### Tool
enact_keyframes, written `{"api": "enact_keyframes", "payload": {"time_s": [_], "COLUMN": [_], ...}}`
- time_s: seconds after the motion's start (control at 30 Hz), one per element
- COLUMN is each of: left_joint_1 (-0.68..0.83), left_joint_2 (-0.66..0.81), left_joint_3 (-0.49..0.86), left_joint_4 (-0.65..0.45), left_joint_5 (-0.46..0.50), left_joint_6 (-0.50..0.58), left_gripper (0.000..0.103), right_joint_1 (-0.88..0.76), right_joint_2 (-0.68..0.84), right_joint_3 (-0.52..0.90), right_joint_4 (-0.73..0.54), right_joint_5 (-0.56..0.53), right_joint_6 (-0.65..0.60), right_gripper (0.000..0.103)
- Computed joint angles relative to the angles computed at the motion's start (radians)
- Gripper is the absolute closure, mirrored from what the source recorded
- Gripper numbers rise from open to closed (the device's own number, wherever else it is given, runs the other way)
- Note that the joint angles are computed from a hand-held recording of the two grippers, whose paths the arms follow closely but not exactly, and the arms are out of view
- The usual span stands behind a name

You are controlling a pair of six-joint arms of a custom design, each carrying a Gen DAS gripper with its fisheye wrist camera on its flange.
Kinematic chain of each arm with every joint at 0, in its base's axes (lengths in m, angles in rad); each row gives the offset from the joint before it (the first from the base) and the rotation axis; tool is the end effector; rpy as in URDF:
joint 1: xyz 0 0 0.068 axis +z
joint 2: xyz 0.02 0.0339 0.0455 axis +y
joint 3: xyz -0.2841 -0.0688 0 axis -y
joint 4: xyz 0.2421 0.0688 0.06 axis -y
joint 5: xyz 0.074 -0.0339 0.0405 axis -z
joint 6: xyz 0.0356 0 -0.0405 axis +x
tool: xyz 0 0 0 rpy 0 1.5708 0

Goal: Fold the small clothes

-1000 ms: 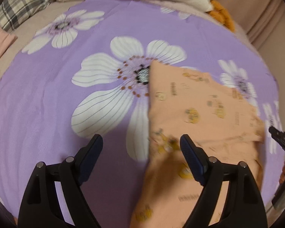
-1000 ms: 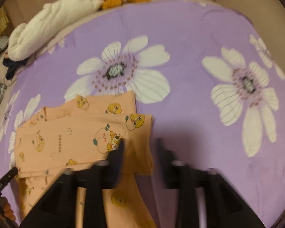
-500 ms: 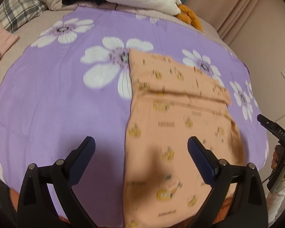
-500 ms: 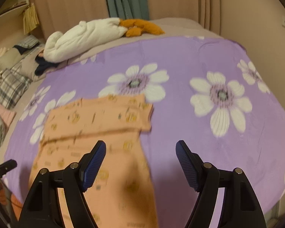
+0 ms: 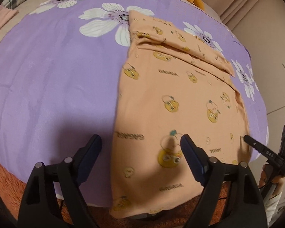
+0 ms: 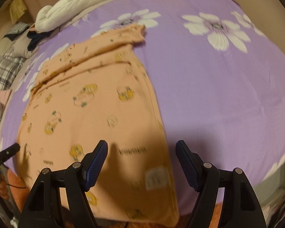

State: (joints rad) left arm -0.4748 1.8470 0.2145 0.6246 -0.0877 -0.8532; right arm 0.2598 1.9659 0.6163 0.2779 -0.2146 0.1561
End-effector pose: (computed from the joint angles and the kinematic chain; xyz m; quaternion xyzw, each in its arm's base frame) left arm 0.1801 -0.0890 0.0489 -0.1925 0.9403 -0.1378 0.2445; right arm 0.2813 0.0826 0.0572 -0.0763 0.9608 0.1522 0.2188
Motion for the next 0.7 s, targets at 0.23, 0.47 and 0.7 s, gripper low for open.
{"api": "enact_keyframes", "payload": {"time_s": [0.23,0.47,0.7], "left_joint_1": [-0.063,-0.043,0.008], "left_joint_2": [0.056,0.028,-0.231], "left_joint_3": [0.014,0.015,0.006], "left_joint_4": [0.052,0.056,-0.072], "left_joint_5": [0.003,0.033,0.002], "left_joint_6": [-0.021,-0.02,0.064], "left_gripper": [0.068,0.096,0.096], "right_joint_1": [0.024,0.053,-0.002], "right_joint_2": [0.007,0.004,-0.124], "right_joint_3": [-0.043,-0.015,0.006], "right_joint_4": [0.038,0.042,0.04], "right_joint_5": [0.0,-0.087,-0.186], "right_joint_6": [-0.017,-0.003,0.006], "right_gripper": [0.056,0.096,0.096]}}
